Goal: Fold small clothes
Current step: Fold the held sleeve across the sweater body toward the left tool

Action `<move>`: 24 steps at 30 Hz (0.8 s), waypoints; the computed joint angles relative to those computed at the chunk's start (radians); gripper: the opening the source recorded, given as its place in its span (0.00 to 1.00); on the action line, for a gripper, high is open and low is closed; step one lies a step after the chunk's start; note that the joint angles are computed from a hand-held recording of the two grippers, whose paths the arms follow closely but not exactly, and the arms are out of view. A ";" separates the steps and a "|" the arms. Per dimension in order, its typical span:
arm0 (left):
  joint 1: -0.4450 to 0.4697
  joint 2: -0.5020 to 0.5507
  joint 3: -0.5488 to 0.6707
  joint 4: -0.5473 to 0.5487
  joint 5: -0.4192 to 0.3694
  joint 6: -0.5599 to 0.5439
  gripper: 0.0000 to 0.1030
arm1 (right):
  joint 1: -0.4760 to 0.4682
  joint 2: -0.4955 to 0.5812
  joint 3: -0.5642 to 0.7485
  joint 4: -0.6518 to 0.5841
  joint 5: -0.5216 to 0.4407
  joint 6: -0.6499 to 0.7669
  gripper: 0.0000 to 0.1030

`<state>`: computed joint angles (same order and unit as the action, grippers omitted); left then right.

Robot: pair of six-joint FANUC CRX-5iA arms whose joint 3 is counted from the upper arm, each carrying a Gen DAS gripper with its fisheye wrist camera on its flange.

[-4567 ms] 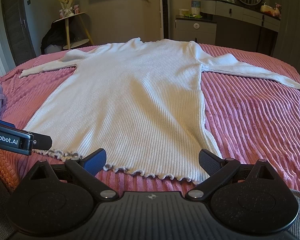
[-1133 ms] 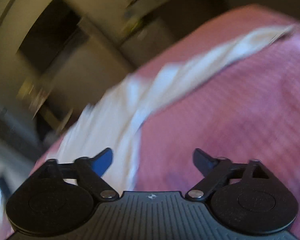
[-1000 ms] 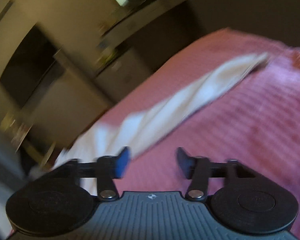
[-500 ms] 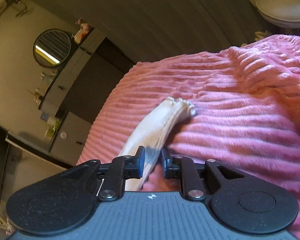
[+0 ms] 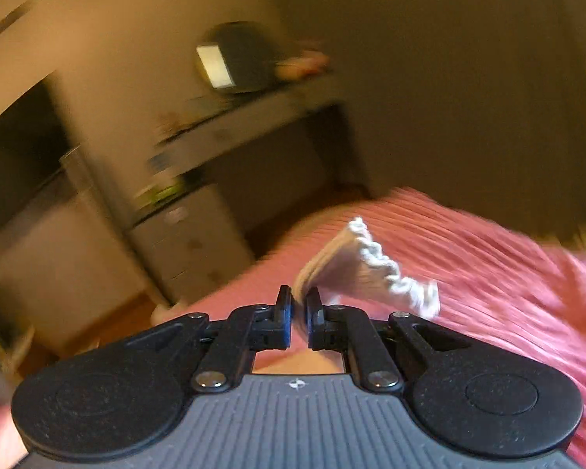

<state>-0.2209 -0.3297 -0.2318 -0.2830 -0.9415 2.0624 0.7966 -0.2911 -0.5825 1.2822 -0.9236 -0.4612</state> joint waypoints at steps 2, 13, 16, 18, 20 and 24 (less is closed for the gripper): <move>0.014 -0.012 -0.006 0.018 -0.004 -0.015 1.00 | 0.034 0.039 0.045 0.007 0.023 0.071 0.07; 0.072 -0.030 0.032 0.014 -0.104 -0.010 1.00 | 0.203 0.319 0.310 -0.116 0.102 0.386 0.07; 0.101 -0.034 0.022 0.048 -0.102 -0.031 1.00 | 0.247 0.389 0.379 -0.150 0.097 0.488 0.07; 0.111 -0.033 0.020 0.056 -0.104 -0.038 1.00 | 0.261 0.431 0.421 -0.172 0.092 0.531 0.07; 0.127 -0.038 0.011 0.077 -0.098 -0.049 1.00 | 0.274 0.469 0.454 -0.181 0.081 0.563 0.07; 0.131 -0.036 0.003 0.093 -0.090 -0.052 1.00 | 0.284 0.522 0.511 -0.226 0.084 0.618 0.09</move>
<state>-0.0897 -0.3659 -0.2284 -0.1905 -1.0316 2.0103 1.0808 0.2306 -0.0717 1.0559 -0.8399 0.1567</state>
